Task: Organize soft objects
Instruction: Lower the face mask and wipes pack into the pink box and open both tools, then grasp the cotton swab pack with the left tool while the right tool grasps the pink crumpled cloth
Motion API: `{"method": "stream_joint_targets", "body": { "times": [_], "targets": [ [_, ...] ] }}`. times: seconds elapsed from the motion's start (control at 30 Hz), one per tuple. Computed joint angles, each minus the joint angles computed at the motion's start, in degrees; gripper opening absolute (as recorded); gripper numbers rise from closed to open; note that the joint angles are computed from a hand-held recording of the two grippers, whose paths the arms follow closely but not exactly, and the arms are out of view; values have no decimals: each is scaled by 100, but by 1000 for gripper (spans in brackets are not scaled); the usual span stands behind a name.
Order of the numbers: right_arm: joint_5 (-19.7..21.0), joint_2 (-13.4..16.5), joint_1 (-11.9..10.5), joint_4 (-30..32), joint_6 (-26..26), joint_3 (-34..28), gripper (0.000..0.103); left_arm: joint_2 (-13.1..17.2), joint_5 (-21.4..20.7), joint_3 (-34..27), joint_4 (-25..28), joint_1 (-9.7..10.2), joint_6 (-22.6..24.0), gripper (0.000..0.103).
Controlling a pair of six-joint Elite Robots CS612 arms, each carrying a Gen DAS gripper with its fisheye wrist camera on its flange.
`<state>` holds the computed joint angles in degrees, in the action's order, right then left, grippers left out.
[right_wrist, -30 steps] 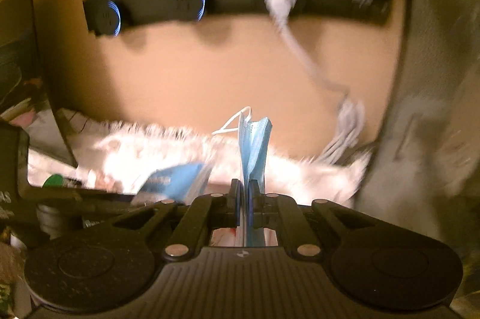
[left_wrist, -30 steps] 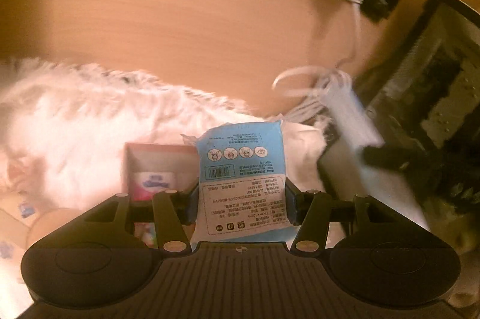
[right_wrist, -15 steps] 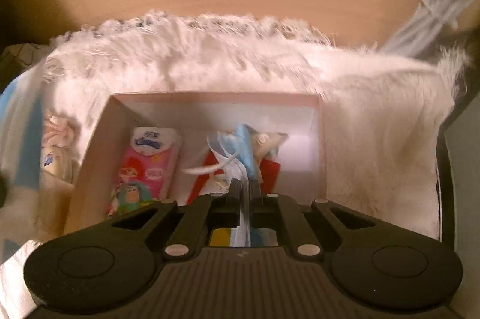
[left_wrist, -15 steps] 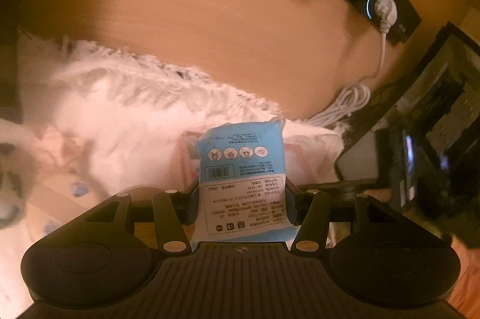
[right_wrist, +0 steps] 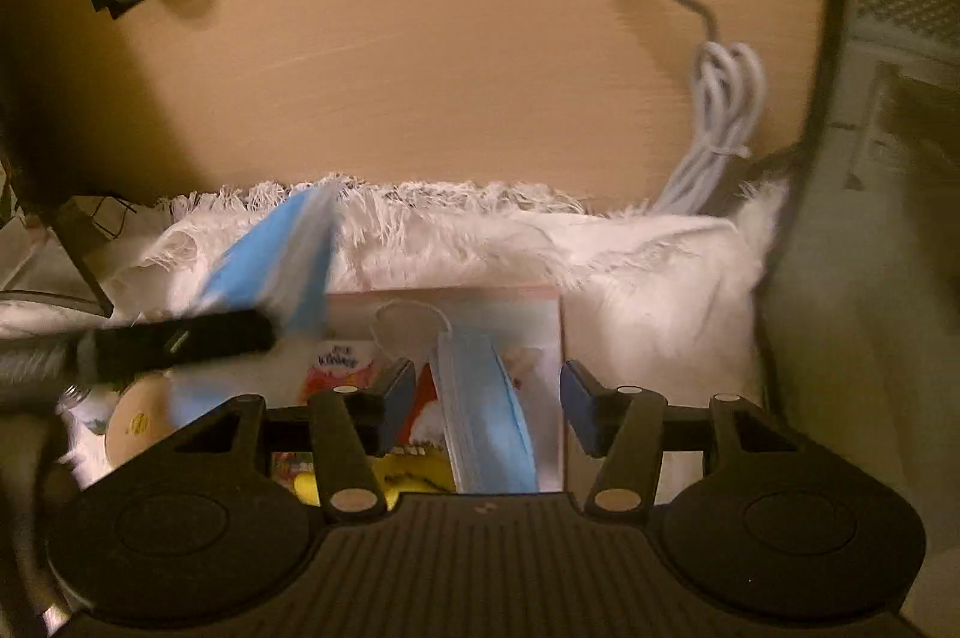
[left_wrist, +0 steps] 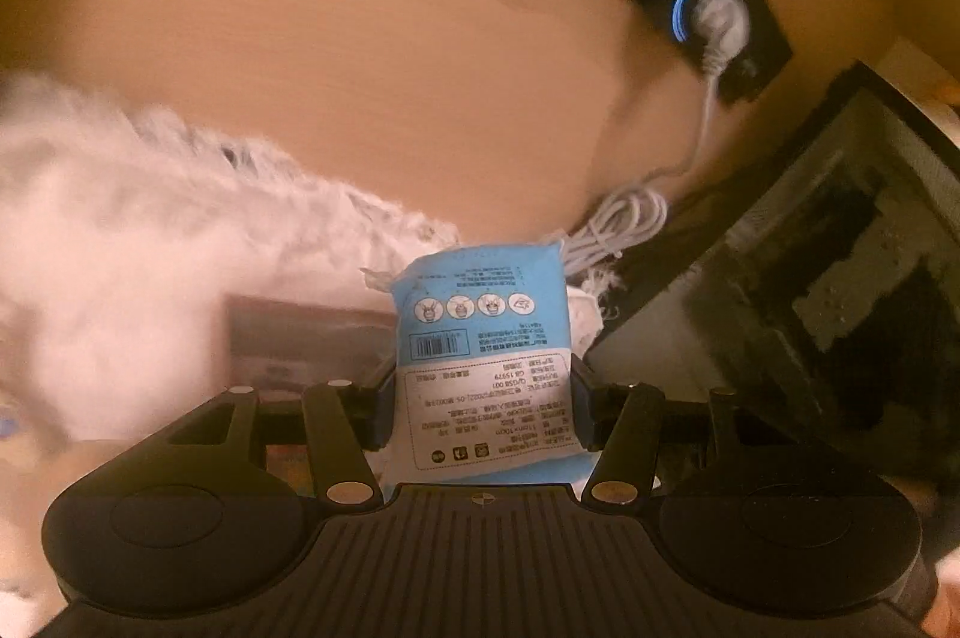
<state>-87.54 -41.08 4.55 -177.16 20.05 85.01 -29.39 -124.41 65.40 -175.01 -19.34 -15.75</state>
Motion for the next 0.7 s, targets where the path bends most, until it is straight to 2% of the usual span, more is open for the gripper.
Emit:
{"method": "stream_joint_targets", "body": {
  "times": [0.03, 0.07, 0.1, 0.13, 0.17, 0.33, 0.43, 0.5, 0.6, 0.7],
  "targets": [
    [-5, -32, -8, -3, 17, 66, 54, -4, 269, -61, 383, -64, 259, 60],
    [-16, -58, -13, -3, 31, 121, 54, -48, 778, -92, 909, -162, 640, 59],
    [-26, -85, -14, -12, 44, 180, 54, -78, 1245, -95, 1198, -247, 863, 59],
    [-36, -116, -20, -36, 46, 245, 54, -83, 1527, -74, 1270, -297, 992, 60],
    [-65, -135, -21, -54, 43, 290, 54, -81, 1569, -28, 1102, -313, 942, 60],
    [-131, -155, -34, -39, 79, 362, 54, -57, 920, 122, -223, -174, 186, 60],
    [-54, -134, -19, -104, 44, 333, 54, -144, 844, 292, -870, -88, 50, 60],
    [-52, -111, 32, -157, -112, 285, 54, -265, 1046, 536, -1332, -17, 43, 60],
    [-170, -51, 175, -429, -414, 216, 55, -454, 1627, 940, -1914, 79, -28, 60],
    [-157, 33, 307, -777, -680, 129, 63, -618, 2266, 1360, -2386, 243, -266, 60]
  ]
}}
